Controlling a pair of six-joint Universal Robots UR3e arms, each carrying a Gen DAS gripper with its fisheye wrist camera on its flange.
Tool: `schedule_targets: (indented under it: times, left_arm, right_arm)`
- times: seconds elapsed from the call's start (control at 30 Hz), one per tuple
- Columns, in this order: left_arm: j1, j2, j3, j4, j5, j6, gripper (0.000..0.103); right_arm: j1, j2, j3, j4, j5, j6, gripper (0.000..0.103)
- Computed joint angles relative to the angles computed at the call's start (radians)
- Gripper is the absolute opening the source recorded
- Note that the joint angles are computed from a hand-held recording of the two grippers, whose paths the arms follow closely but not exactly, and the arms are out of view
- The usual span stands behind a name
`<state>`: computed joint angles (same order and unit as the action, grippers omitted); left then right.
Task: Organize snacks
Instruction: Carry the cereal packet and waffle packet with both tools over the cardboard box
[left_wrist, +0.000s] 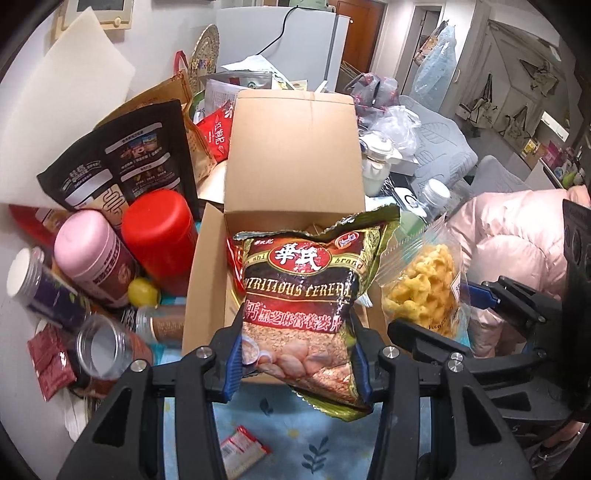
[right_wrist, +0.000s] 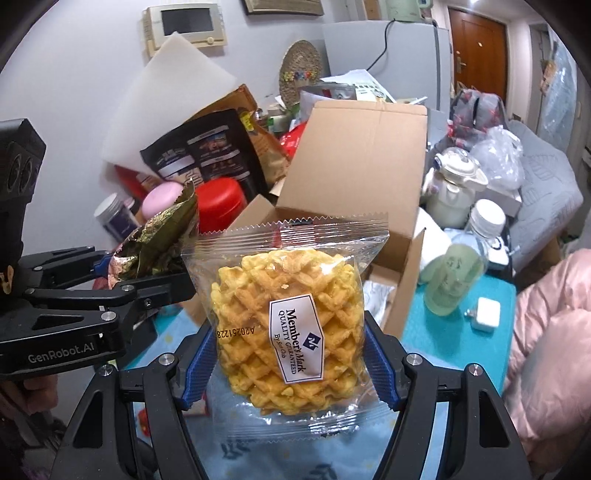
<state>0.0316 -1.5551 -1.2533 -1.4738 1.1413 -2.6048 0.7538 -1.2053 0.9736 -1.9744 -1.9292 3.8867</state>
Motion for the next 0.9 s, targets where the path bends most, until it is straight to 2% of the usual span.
schedule_targets:
  times: [0.33,0.9]
  left_arm:
    - [-0.046,-0.199,0.121,0.089,0.033,-0.022,0.047]
    - [-0.115,-0.435,0.135,0.250,0.148,-0.038,0.047]
  right_arm:
    - [-0.098,0.080,-0.037,-0.056,0.059,-0.044,0.071]
    - [-0.182,0.246,-0.100,-0.025,0.075,-0.067,0.071]
